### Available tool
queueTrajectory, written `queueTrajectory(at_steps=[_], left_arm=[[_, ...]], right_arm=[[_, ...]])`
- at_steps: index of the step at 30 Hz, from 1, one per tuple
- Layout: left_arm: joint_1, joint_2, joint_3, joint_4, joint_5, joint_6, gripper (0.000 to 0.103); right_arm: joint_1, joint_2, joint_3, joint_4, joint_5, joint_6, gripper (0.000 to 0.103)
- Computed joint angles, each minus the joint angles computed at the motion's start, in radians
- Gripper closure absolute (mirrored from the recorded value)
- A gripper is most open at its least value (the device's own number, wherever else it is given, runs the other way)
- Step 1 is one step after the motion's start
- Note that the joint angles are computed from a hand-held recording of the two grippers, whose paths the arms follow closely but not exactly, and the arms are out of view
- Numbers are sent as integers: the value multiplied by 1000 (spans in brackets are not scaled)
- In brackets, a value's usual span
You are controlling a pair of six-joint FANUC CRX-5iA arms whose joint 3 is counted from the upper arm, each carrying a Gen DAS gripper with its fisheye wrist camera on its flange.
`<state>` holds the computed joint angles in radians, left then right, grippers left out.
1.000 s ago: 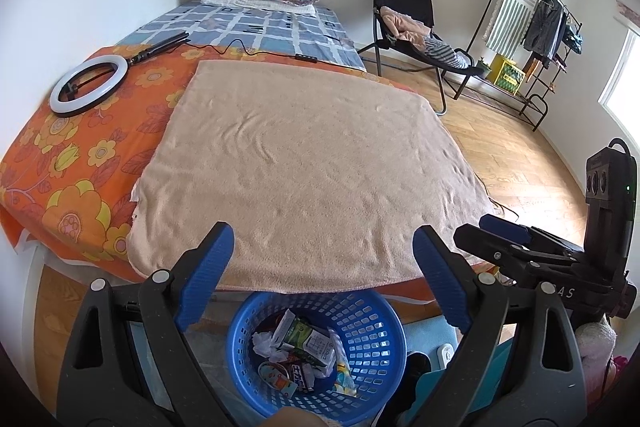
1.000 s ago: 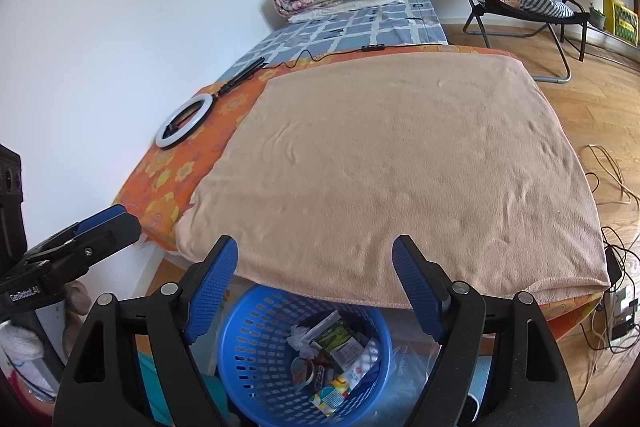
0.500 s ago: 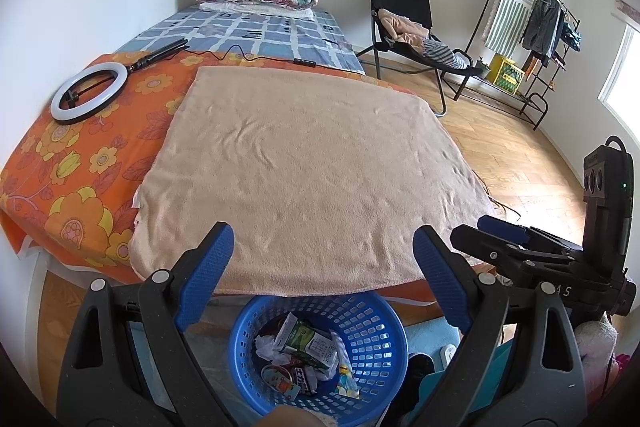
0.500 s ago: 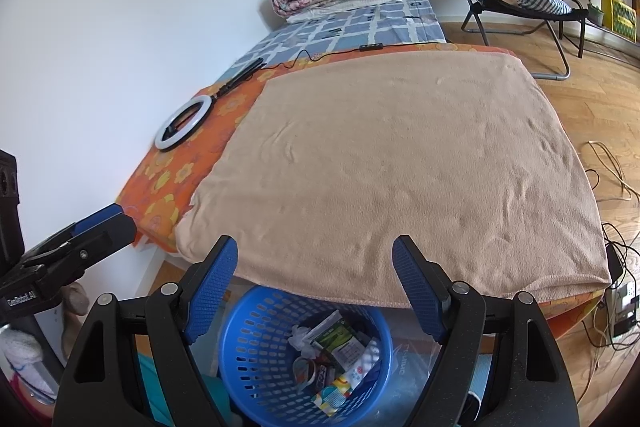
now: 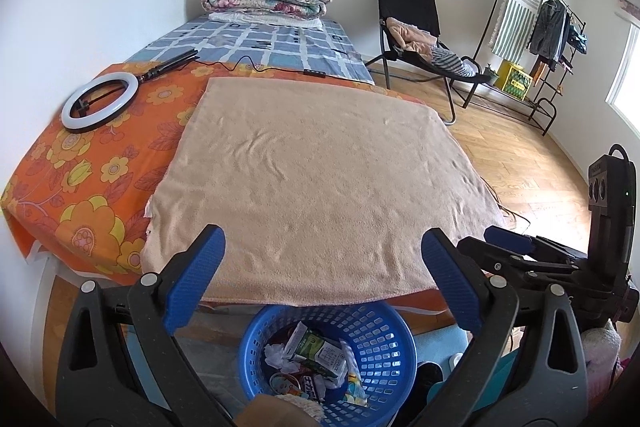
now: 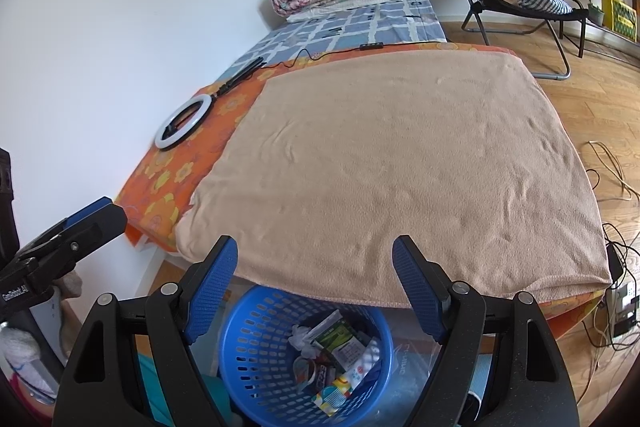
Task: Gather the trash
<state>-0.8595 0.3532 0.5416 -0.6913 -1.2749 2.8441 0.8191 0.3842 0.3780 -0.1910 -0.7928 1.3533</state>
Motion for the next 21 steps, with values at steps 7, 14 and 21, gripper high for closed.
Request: queueTrajectory(at_steps=[7, 14, 21], left_arm=[[-2, 5, 0, -7, -5, 1, 2], [-1, 8, -2, -19, -22, 9, 1], [5, 40, 32, -3, -62, -37, 1]], right_arm=[[-1, 4, 6, 0, -5, 0, 23], [-2, 10, 12, -5, -12, 1, 23], [-5, 23, 24, -11, -23, 3, 23]])
